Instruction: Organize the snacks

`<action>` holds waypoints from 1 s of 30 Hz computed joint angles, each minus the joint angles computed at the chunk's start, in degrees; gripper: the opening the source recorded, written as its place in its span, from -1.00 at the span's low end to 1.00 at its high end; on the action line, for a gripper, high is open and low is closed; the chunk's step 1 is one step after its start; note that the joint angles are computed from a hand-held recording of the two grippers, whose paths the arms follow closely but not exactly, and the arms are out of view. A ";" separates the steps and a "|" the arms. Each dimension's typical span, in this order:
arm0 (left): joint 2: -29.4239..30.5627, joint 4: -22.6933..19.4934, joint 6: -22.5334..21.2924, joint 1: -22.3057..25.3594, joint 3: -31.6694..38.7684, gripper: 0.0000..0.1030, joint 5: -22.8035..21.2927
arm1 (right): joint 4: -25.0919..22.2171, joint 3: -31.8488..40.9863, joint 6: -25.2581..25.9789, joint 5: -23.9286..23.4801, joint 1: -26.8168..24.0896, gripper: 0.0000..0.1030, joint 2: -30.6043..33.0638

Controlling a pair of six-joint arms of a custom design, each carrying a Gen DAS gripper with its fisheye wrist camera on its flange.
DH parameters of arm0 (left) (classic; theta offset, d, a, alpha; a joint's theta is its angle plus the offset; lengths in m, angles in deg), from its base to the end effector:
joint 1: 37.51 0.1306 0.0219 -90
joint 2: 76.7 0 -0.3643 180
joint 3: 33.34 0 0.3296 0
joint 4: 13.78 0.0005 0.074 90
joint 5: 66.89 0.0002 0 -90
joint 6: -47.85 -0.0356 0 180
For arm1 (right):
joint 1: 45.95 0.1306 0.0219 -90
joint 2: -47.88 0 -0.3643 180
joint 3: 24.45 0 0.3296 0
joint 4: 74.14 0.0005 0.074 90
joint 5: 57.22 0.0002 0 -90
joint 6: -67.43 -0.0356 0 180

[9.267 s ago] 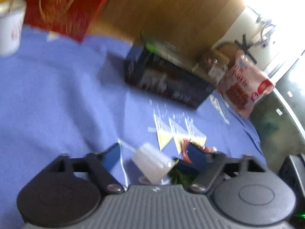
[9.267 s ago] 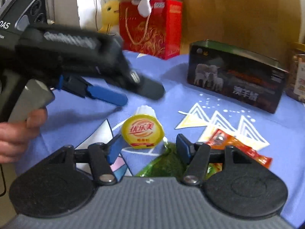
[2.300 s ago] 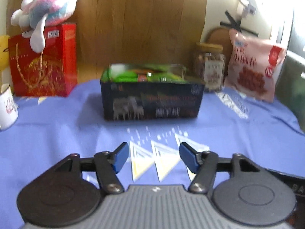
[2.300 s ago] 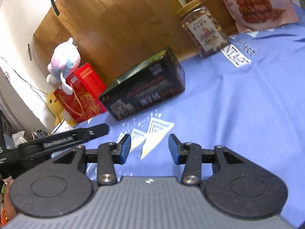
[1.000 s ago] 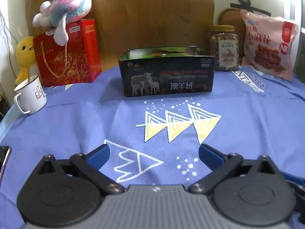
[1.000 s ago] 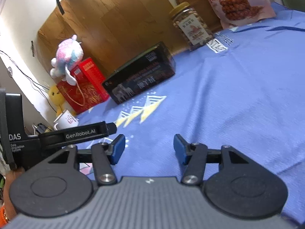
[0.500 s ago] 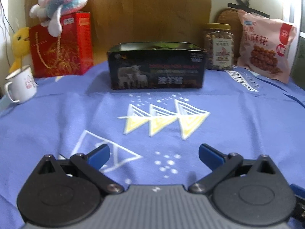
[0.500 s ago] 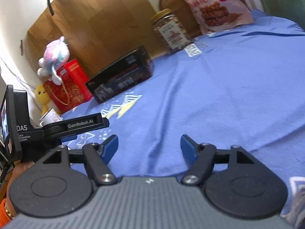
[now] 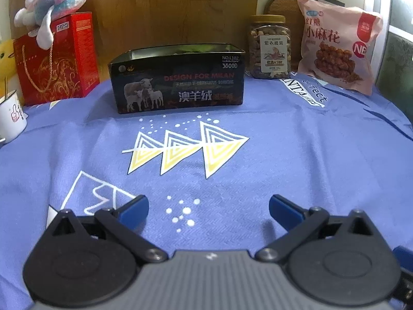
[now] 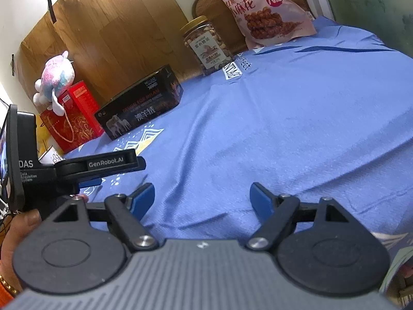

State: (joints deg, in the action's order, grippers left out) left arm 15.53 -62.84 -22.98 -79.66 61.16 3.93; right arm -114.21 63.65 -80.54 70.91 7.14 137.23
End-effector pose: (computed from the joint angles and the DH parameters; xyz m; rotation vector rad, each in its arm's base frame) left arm 0.3330 -0.2863 0.4291 0.3112 2.3130 -0.1318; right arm 0.2725 0.3253 0.4202 0.4202 2.0982 0.3749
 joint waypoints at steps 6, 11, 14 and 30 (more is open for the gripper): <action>0.56 -1.40 -1.34 -0.58 0.87 1.00 -0.16 | 0.73 -1.04 -0.50 0.27 0.05 0.64 -0.65; 0.59 -1.02 -2.08 -1.55 0.68 1.00 -1.69 | 1.16 -1.46 -0.64 -0.18 0.11 0.64 -1.08; 1.01 -1.64 -1.71 -1.60 1.29 1.00 -1.08 | 1.50 -1.73 -0.52 0.12 0.25 0.64 -1.30; 1.40 -1.76 -0.61 -0.62 1.93 1.00 0.38 | 1.25 -1.96 0.77 -0.35 -0.07 0.64 -1.90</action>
State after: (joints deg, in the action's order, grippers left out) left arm 16.92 -64.60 -23.59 -80.29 63.09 4.31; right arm -112.96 61.69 -79.77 70.56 7.07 135.34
